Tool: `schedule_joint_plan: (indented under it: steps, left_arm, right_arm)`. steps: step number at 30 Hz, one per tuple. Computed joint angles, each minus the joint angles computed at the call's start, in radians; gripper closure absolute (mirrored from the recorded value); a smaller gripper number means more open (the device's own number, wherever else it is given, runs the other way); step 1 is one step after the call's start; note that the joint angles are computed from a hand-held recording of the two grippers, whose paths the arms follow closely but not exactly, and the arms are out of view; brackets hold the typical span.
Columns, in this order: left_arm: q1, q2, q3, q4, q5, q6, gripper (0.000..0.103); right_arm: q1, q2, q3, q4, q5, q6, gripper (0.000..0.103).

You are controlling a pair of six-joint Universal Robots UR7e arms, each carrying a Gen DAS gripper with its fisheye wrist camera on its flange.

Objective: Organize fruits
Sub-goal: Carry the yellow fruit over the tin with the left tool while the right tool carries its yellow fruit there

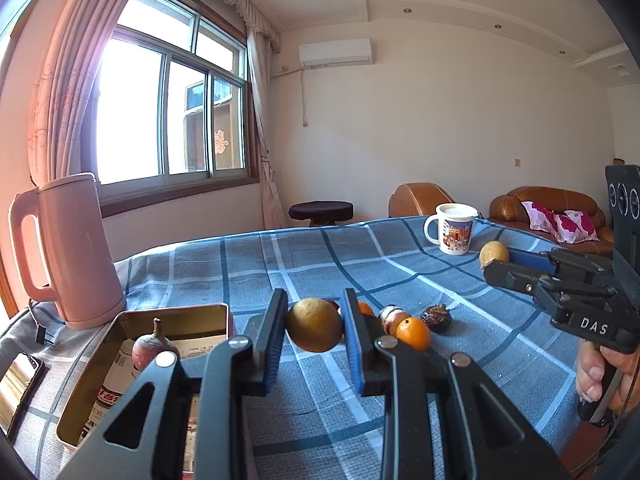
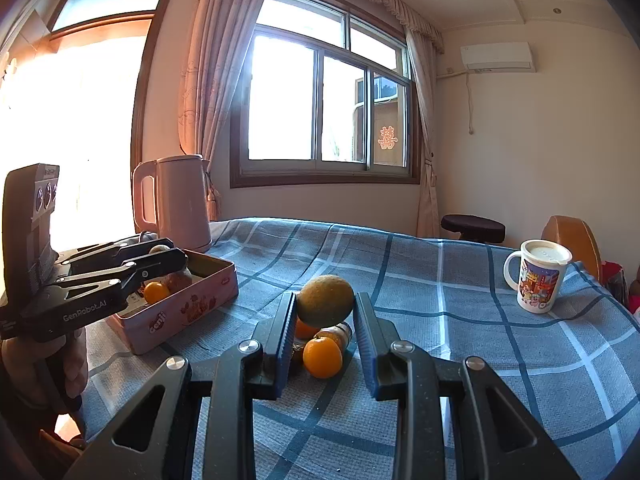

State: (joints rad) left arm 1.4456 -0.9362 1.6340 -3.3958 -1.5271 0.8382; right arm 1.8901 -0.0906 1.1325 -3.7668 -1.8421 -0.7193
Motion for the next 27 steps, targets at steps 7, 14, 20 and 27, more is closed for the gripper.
schedule_joint_plan:
  steps: [7, 14, 20, 27]
  left_arm:
    - [-0.002, 0.0, 0.015, -0.041, -0.007, 0.024, 0.074]
    - [-0.002, 0.003, 0.021, -0.07, -0.012, 0.029, 0.074]
    - [-0.004, 0.0, 0.027, -0.075, 0.005, 0.03, 0.074]
    - [-0.003, -0.006, 0.015, -0.061, 0.032, 0.017, 0.074]
  right_arm:
    - [0.003, 0.011, -0.002, -0.049, 0.007, -0.025, 0.072]
    - [0.005, 0.015, -0.002, -0.07, 0.007, -0.035, 0.072]
    - [0.012, 0.024, -0.025, -0.043, -0.019, -0.047, 0.072]
    - [0.021, 0.041, -0.067, 0.03, -0.019, -0.038, 0.072]
